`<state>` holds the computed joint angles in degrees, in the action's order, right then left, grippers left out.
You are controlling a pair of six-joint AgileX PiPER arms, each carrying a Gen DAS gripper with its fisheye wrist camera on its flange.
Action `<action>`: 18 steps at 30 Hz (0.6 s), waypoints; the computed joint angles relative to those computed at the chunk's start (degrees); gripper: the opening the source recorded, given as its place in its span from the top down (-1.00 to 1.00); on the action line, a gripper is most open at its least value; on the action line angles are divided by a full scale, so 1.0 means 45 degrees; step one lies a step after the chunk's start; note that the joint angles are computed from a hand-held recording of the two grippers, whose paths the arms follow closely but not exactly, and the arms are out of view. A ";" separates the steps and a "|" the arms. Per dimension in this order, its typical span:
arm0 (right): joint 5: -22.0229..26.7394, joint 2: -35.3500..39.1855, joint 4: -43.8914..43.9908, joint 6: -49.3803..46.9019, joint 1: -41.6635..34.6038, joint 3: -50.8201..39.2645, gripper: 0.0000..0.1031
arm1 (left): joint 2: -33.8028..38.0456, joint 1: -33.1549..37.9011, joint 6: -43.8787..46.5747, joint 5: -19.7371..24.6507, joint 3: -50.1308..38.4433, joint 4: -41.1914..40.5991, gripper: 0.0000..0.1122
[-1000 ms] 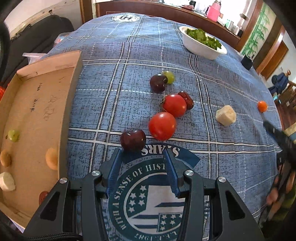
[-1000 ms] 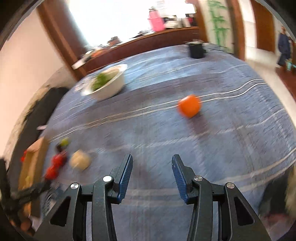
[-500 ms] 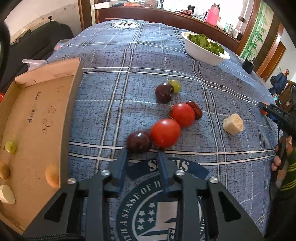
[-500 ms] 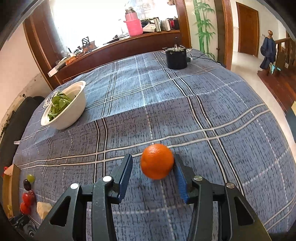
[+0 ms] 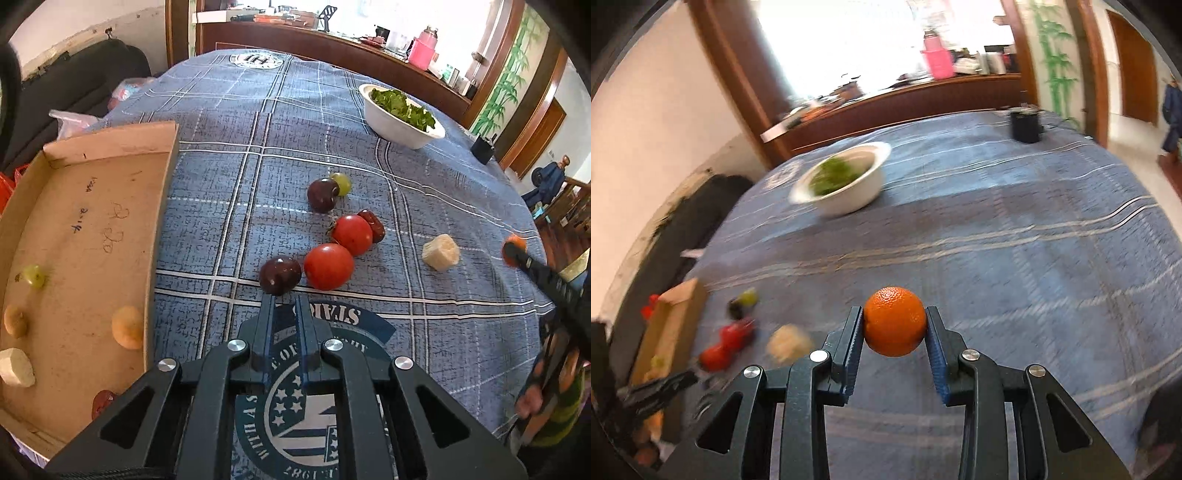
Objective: Organize fruits
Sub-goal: 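Carry the dark plum and the orange over the cardboard tray with both tools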
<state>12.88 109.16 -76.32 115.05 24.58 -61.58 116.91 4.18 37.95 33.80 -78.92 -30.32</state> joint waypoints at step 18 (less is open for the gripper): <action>0.0263 -0.0912 0.0691 0.0096 0.1838 0.0953 0.34 | 0.0969 -0.0695 -0.1398 -0.0805 -0.1118 0.1688 0.58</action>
<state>14.06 105.05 -73.22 115.49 32.85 -57.29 121.27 1.06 31.66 30.17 -83.95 -22.72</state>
